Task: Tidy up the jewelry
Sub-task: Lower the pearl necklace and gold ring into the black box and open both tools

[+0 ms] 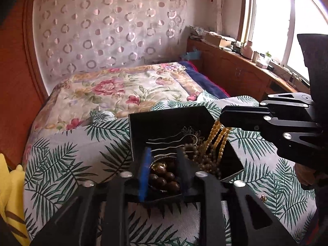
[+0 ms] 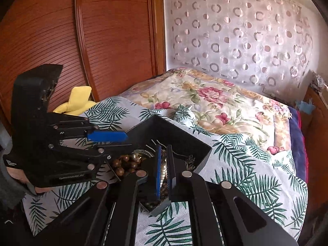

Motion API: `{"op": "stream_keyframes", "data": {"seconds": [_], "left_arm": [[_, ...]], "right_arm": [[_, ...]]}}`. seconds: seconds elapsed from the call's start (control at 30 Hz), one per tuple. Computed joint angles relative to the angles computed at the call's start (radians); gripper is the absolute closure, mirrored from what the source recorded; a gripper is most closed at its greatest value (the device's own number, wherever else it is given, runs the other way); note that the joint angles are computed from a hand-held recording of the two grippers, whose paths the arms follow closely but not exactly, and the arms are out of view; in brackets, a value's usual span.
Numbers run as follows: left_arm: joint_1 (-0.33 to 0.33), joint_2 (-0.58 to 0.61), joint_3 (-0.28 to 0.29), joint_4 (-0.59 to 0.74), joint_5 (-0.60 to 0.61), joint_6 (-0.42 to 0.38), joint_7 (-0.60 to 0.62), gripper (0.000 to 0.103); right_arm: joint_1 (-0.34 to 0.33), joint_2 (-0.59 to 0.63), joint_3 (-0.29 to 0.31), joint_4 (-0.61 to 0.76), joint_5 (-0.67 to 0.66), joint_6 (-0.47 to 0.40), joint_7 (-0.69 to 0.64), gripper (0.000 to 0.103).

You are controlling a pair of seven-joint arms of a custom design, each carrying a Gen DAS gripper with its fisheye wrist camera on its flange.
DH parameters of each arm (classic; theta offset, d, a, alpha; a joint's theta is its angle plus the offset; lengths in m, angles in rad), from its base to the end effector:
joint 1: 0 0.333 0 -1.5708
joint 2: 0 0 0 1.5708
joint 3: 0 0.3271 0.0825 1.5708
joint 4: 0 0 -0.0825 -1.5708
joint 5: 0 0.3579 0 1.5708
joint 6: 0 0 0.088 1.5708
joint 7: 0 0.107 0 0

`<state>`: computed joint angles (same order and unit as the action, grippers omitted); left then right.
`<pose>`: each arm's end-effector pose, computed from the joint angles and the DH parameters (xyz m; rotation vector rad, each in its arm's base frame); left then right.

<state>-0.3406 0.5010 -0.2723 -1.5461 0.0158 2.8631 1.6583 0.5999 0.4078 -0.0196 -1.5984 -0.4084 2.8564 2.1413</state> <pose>0.6137 -0.3793 0.4904 -1.1890 2.3221 -1.0685 0.5733 0.4047 0.5158 -1.9101 1.3271 -0.5564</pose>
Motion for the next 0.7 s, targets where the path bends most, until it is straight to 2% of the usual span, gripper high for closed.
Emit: {"op": "stream_keyframes", "data": {"seconds": [0.07, 0.13, 0.23, 0.33, 0.6, 0.7], "left_arm": [[0.01, -0.012, -0.011, -0.02, -0.01, 0.016, 0.009, 0.069], [0.022, -0.026, -0.023, -0.041, -0.023, 0.029, 0.021, 0.068], [0.034, -0.057, -0.033, -0.092, -0.038, 0.06, 0.031, 0.067], [0.075, -0.095, -0.074, -0.162, -0.082, 0.093, 0.068, 0.062], [0.144, -0.179, -0.144, -0.319, -0.196, 0.127, 0.171, 0.06], [0.148, -0.195, -0.149, -0.354, -0.231, 0.121, 0.199, 0.06]], "right_arm": [[0.004, -0.009, -0.006, -0.012, -0.005, 0.006, 0.012, 0.096], [0.008, -0.019, -0.009, -0.024, -0.012, 0.019, 0.023, 0.086], [0.026, -0.043, -0.031, -0.051, -0.05, 0.033, 0.066, 0.084], [0.048, -0.087, -0.053, -0.103, -0.117, 0.033, 0.131, 0.084], [0.043, -0.214, -0.019, -0.303, -0.279, 0.01, 0.36, 0.084], [0.033, -0.249, 0.002, -0.367, -0.341, -0.021, 0.446, 0.083]]}}
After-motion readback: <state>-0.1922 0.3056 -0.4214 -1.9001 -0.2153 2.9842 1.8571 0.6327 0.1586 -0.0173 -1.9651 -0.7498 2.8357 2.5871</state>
